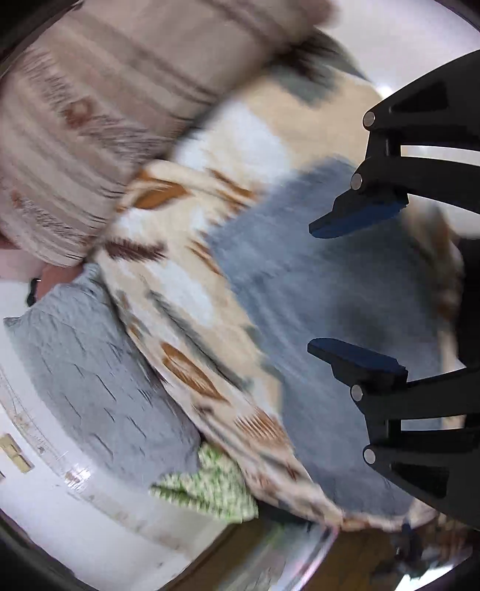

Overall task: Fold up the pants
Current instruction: 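Grasp the jeans with both tools and fold the edge over the stack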

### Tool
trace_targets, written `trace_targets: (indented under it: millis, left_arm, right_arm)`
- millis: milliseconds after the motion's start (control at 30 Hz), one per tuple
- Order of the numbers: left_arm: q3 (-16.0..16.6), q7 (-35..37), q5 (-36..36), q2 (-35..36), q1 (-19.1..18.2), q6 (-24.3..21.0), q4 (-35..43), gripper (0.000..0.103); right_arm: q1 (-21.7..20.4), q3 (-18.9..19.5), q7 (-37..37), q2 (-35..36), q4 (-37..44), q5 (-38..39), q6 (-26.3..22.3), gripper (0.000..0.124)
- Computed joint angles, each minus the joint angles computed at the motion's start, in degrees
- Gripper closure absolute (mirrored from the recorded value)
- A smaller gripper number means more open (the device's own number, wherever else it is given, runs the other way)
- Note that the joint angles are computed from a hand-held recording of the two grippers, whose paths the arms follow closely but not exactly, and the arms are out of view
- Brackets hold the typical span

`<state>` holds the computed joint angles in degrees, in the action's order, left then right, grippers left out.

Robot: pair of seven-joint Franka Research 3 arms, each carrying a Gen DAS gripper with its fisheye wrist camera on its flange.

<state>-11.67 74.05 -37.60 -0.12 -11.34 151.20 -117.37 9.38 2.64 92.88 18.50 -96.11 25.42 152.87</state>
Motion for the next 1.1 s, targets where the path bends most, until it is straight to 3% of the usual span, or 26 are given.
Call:
trace_targets:
  millis: [233,367,500,533,567,600,633,667,767,867,1000,1100]
  left_arm:
    - [-1.7,0.0,-4.8,5.6,0.9,-2.0,3.9,0.021]
    - [-2.3,-2.3,-2.4,7.4,1.4,-0.8,5.7,0.021]
    - [-2.7,-6.3,0.3,9.8,2.1,-1.9,7.7,0.022]
    - [-2.8,-7.6,1.4,10.1,2.1,-1.7,7.9,0.033]
    - [-3.0,-8.2,2.2,10.3,2.3,-1.5,8.1,0.059]
    - [-2.7,-10.2,4.5,10.6,2.1,-2.0,8.7,0.072]
    - [-2.6,-11.8,6.3,10.7,2.1,-2.5,9.2,0.091]
    - [-3.0,-11.6,5.6,10.5,2.6,-2.0,9.0,0.094]
    - [-2.8,-14.2,9.3,7.8,2.1,0.5,7.1,0.094]
    - [-1.8,-18.2,15.3,6.0,1.6,0.7,5.2,0.094]
    - [-2.1,-17.5,10.4,7.4,2.7,-0.3,3.5,0.093]
    - [-2.9,-14.5,5.3,7.2,3.7,0.1,2.4,0.09]
  right_arm:
    - [-3.1,4.6,-8.1,-3.3,-7.6,19.5,-1.7,0.065]
    - [-3.6,4.8,-11.8,-2.9,-8.3,28.1,-3.5,0.065]
    - [-3.3,5.2,-15.4,-0.9,-6.9,33.5,-0.6,0.068]
    - [-2.9,5.0,-14.9,0.1,-5.9,33.4,-0.3,0.069]
    - [-2.4,4.5,-13.5,1.1,-4.8,31.8,-0.5,0.077]
    - [-1.7,3.7,-10.8,2.1,-3.6,28.6,-1.4,0.102]
    - [-0.8,2.8,-7.8,3.2,-2.0,24.6,-2.8,0.115]
    - [-1.2,3.4,-8.2,3.5,-1.5,24.5,-2.9,0.12]
    - [-3.8,7.3,-17.3,1.0,-2.8,33.3,-0.8,0.12]
    - [-3.3,6.8,-20.2,-1.6,-5.0,35.1,-2.2,0.12]
    - [-1.5,4.2,-14.8,-0.4,-6.4,30.3,-4.1,0.116]
    - [-2.1,4.4,-13.4,0.8,-6.4,31.0,-4.9,0.113]
